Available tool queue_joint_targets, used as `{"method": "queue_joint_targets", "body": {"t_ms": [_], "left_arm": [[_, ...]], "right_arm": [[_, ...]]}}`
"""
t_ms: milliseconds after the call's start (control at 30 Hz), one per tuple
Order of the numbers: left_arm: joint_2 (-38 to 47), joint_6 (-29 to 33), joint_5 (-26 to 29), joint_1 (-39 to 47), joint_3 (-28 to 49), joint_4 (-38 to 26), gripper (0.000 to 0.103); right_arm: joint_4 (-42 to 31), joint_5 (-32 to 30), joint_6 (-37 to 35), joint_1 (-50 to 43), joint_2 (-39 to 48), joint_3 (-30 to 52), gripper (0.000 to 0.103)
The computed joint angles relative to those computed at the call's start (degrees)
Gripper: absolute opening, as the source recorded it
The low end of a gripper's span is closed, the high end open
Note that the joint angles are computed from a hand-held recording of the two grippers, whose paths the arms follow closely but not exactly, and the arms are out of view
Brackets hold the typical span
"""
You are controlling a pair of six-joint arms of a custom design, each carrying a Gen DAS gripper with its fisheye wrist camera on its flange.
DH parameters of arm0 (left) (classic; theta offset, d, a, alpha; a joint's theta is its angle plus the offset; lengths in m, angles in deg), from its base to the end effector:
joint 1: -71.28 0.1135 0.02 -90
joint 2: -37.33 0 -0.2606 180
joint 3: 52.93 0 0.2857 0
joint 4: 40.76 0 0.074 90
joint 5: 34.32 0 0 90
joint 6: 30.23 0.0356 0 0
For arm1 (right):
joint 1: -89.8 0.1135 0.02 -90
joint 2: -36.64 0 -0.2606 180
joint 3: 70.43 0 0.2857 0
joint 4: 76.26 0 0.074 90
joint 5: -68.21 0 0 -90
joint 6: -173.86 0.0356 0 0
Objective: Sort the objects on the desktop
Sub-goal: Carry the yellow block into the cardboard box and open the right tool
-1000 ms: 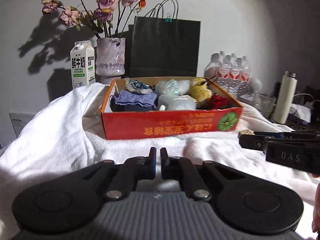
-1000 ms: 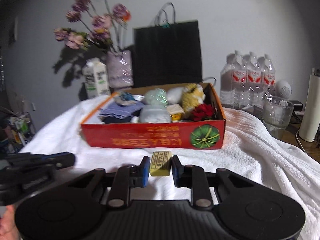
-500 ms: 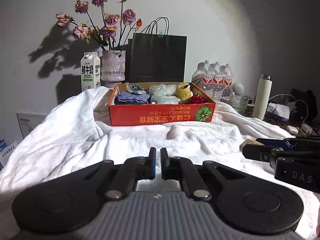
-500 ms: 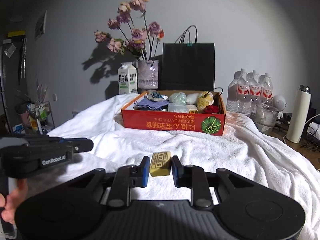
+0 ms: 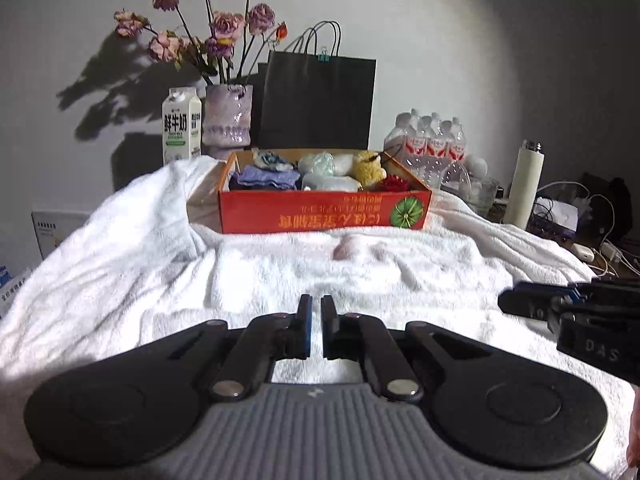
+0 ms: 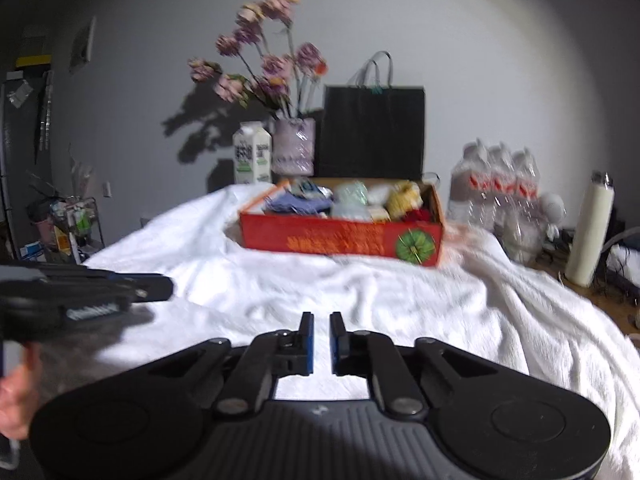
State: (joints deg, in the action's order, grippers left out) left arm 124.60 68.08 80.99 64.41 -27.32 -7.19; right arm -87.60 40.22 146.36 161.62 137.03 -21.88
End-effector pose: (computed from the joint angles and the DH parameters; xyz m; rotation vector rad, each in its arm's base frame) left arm 0.2334 -0.0434 0.0723 0.5364 1.9663 -0.4383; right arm 0.1186 0.2604 0.0642 0.1221 1.9993 -0.0269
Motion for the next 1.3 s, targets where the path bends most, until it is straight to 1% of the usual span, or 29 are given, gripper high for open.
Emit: {"method": "queue_joint_targets", "body": {"t_ms": [33,100,167,267,300,333,400,433,533,633,700,833,900,1000,1067,1133,1200,1267,1300], "left_arm": [[0.5,0.5,0.3,0.3,-0.1,0.4,0.006],[1.9,1.1,0.4,0.7,0.2,0.5,0.006],[4.0,1.8,0.6,0.6,1.0,-0.1,0.006],[6.9,2.0,-0.1,-0.5,2.0,-0.4,0.006],[7.6,2.0,0.1,-0.7,2.3,-0.6,0.006],[8.0,2.2,0.3,-0.8,2.5,-0.7,0.006],[8.4,2.2,0.1,-1.1,2.4,-0.1,0.006],[8.4,2.1,0.0,-1.1,2.5,-0.1,0.006],[7.1,1.2,0.2,-0.8,3.5,-1.9,0.006],[5.5,-0.2,0.4,-1.6,5.7,-4.2,0.006],[4.8,-1.1,1.0,-2.1,8.6,-6.7,0.006],[5.3,-2.1,2.0,-3.1,17.3,-13.8,0.006],[7.0,-1.7,0.6,-4.2,21.9,-15.6,0.006],[11.5,-2.2,-1.8,-5.9,31.5,-19.7,0.006],[16.7,-3.7,-3.3,-7.1,41.7,-26.4,0.006],[24.1,-5.7,-5.2,-8.2,54.1,-33.7,0.006],[33.3,-5.0,-6.0,-9.4,68.5,-41.8,0.006],[42.9,-5.3,-9.7,-10.9,82.9,-48.2,0.006],[47.7,-4.7,-11.6,-11.7,90.1,-51.8,0.006]], "right_arm": [[2.4,-2.1,-0.4,0.1,-0.4,-1.8,0.033],[4.1,-3.4,1.1,1.0,1.6,-2.9,0.044],[2.2,-5.3,4.2,0.8,4.5,-1.6,0.042],[7.0,-6.7,3.1,-0.6,7.9,-1.7,0.041],[6.7,-7.3,2.9,-1.5,9.1,-0.8,0.04],[6.2,-7.9,2.4,-2.3,10.8,0.4,0.032],[5.6,-7.0,0.0,-2.2,13.4,2.4,0.03],[5.3,-7.0,-1.0,-2.0,13.6,2.9,0.019],[3.7,-6.9,-2.6,-1.8,11.5,3.6,0.019],[6.3,-5.6,-8.3,-3.0,7.0,1.9,0.019],[11.4,-6.0,-14.2,-5.5,3.3,-0.3,0.019],[17.5,-9.2,-25.8,-13.9,-4.5,-2.3,0.019],[19.4,-11.8,-30.9,-19.0,-7.4,-2.2,0.019],[19.5,-17.7,-37.6,-27.9,-9.1,0.8,0.019],[19.0,-24.3,-40.9,-35.1,-8.7,4.2,0.019],[16.9,-30.6,-42.5,-42.0,-5.9,9.8,0.02],[12.1,-35.5,-42.6,-47.9,-0.6,18.1,0.02],[7.7,-39.3,-41.2,-52.2,5.8,26.8,0.02],[4.9,-42.2,-39.8,-54.3,9.2,31.3,0.02]]}}
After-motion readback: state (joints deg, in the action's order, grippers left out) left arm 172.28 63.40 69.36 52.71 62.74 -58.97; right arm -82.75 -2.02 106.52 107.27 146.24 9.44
